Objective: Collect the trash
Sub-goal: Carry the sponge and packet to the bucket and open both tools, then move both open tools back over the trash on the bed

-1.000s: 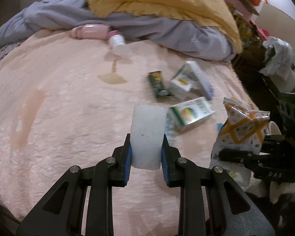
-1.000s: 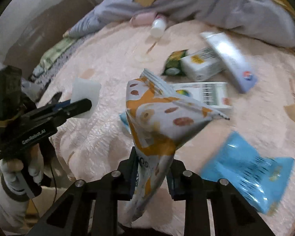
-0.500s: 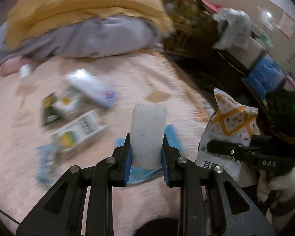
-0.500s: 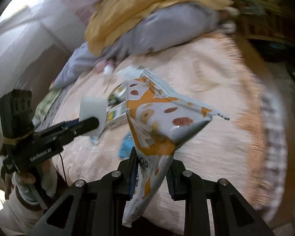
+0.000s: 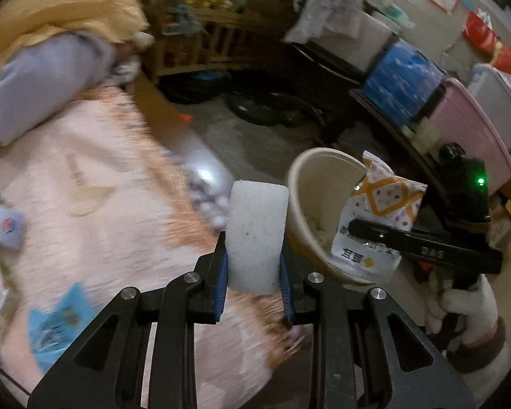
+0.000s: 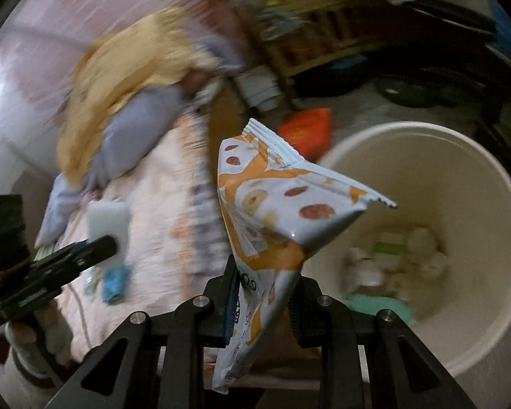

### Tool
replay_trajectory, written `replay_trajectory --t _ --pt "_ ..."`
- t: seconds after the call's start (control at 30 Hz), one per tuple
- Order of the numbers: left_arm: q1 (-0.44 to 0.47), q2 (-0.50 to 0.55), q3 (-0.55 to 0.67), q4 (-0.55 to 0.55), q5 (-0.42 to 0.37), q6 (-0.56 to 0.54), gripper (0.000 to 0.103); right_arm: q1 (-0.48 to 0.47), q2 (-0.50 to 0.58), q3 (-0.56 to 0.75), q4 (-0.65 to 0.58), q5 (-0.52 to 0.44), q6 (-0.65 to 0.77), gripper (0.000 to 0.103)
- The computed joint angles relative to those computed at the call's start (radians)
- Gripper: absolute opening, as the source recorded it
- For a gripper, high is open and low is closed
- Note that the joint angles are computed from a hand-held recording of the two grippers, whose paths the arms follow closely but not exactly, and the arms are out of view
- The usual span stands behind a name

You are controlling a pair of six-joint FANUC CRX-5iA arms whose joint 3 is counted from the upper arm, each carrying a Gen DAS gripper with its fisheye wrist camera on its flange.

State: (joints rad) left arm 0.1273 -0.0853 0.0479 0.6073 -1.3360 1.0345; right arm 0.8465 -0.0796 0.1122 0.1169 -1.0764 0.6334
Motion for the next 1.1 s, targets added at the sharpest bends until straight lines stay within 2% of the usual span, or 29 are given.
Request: replay_trajectory --t 0.2,0.47,0.57,0.6,0.67,0.73,0.9,1.1 --pt "-0.13 0.06 0.039 -0.013 0.045 0.054 0.023 -0.063 -0.044 -0.087 0.033 -0.013 -0.055 0.024" --pt "-0.207 0.118 0.056 0.012 0.076 0.063 0.024 -0.084 -0.067 -0.148 0.083 -0.02 -0.097 0.024" --pt "-0.224 0.131 0.048 0.046 0.089 0.054 0.026 -0.079 -0.072 -0.164 0.12 -0.021 -0.136 0.034" --pt "-0.227 0.135 0.045 0.058 0.092 0.052 0.03 -0.08 -0.077 -0.171 0.127 -0.02 -0.149 0.04" --pt "-0.227 0.141 0.038 0.076 0.085 0.053 0.039 -0.079 -0.087 -0.185 0.145 -0.019 -0.171 0.043" --pt "-0.224 0.139 0.027 0.092 0.087 0.047 0.055 -0.07 -0.089 -0.188 0.163 -0.032 -0.179 0.044" --pt "-0.205 0.118 0.017 0.077 0.078 0.055 0.056 -0.052 -0.097 -0.194 0.173 -0.031 -0.174 0.047" --pt "-0.162 0.052 0.001 0.002 0.089 0.087 0.056 -0.01 -0.099 -0.203 0.206 -0.007 -0.196 0.047"
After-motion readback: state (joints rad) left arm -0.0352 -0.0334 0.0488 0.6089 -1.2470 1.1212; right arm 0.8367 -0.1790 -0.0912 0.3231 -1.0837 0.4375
